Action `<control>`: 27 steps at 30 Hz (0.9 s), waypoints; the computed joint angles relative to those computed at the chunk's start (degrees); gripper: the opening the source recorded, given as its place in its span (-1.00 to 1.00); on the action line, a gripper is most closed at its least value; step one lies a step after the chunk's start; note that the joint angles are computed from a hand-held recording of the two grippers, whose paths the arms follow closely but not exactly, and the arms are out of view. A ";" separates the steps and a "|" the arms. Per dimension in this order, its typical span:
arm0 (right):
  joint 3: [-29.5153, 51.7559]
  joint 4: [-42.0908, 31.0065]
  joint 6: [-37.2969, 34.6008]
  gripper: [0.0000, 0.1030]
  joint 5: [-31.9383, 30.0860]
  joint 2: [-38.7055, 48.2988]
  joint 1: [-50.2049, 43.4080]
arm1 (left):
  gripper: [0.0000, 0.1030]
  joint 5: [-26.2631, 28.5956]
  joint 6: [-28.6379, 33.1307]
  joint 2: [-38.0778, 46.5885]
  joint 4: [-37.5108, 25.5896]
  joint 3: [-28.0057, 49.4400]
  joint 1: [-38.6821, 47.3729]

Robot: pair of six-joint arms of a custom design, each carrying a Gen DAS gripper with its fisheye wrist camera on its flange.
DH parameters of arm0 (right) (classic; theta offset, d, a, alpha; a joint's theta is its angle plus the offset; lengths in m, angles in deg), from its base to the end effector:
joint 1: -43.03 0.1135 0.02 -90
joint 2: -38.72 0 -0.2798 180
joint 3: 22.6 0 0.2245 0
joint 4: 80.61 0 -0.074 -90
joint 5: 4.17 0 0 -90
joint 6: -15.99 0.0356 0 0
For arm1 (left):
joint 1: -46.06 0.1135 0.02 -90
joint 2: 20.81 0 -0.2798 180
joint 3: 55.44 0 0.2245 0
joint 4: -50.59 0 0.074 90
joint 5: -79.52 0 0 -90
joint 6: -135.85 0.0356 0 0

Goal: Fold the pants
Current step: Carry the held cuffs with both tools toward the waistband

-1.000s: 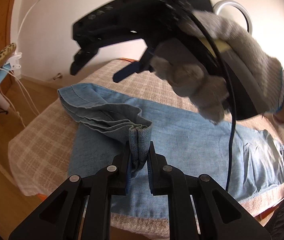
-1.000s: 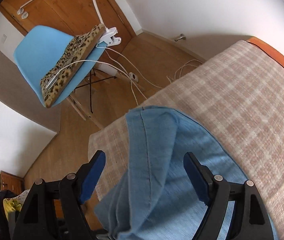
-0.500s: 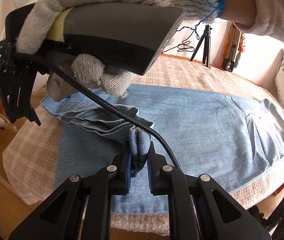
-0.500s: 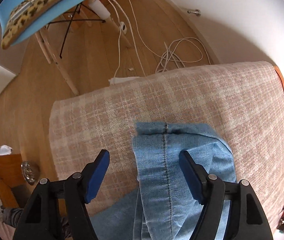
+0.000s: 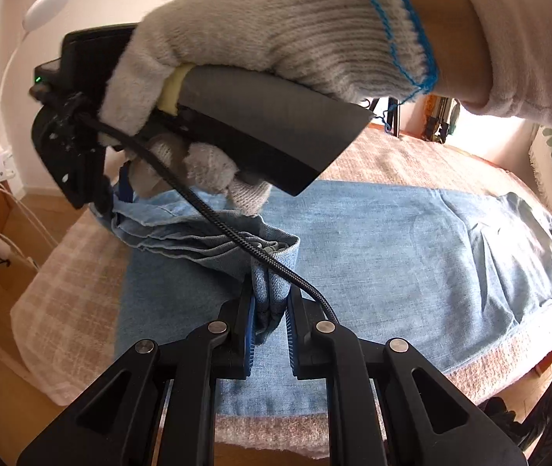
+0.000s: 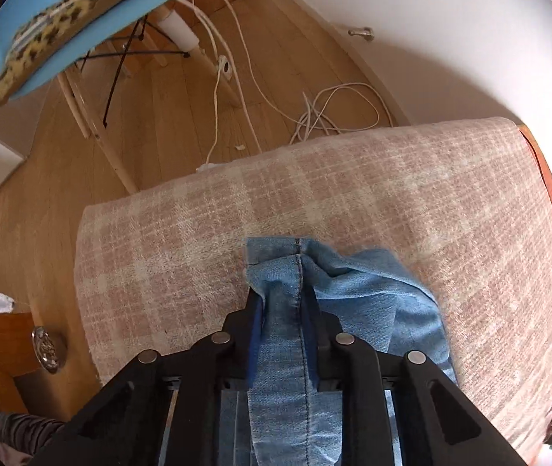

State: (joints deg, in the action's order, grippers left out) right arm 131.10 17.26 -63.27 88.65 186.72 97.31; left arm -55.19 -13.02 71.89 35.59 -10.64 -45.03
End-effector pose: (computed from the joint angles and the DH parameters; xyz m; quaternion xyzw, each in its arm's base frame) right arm 0.2971 0.4101 0.1776 -0.3655 0.9230 0.0429 0.1127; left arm 0.0207 -0.2294 0.1380 0.1639 0.8885 -0.1135 0.4133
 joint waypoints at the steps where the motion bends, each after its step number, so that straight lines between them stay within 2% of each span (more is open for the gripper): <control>1: -7.20 4.26 0.72 -0.75 -1.61 -4.51 -1.11 | -0.78 -0.57 -0.16 -0.08 -0.69 0.37 -0.77; 8: -57.60 38.30 8.17 -0.79 -18.39 -36.26 -16.15 | -0.78 -2.46 1.71 4.07 -4.60 6.12 -5.40; 11: -78.10 53.51 11.29 -0.77 -24.03 -46.79 -25.31 | -0.78 -0.89 3.46 6.31 -3.32 7.59 -5.60; 12: -81.75 56.36 11.92 -0.68 -25.73 -47.73 -28.24 | -0.78 -0.44 4.10 7.22 -3.35 8.30 -5.51; 13: -85.13 58.56 12.16 -0.61 -26.94 -48.60 -30.53 | -0.78 0.27 4.57 7.94 -3.08 8.75 -5.27; 14: -87.64 60.17 12.15 -0.28 -28.96 -48.61 -32.51 | -0.78 0.92 4.64 8.23 -2.48 8.71 -5.14; 15: -89.44 61.10 12.28 -0.05 -31.24 -48.31 -34.36 | -0.78 1.35 4.32 8.46 -1.98 8.52 -5.10; 17: -92.94 63.04 12.16 0.11 -33.60 -48.98 -36.44 | -0.78 2.39 4.27 8.03 -0.46 7.89 -4.21; 20: -95.24 63.54 10.96 0.29 -32.19 -49.67 -36.50 | -0.78 3.16 4.28 4.79 2.27 5.03 -2.81; 23: -96.75 66.63 13.33 0.29 -36.22 -48.28 -36.77 | -0.78 2.10 2.12 -0.12 2.78 1.85 -2.74; 27: -95.14 68.05 17.53 0.29 -38.32 -45.94 -34.41 | -0.79 -0.21 -1.44 -3.67 2.07 -0.03 -4.07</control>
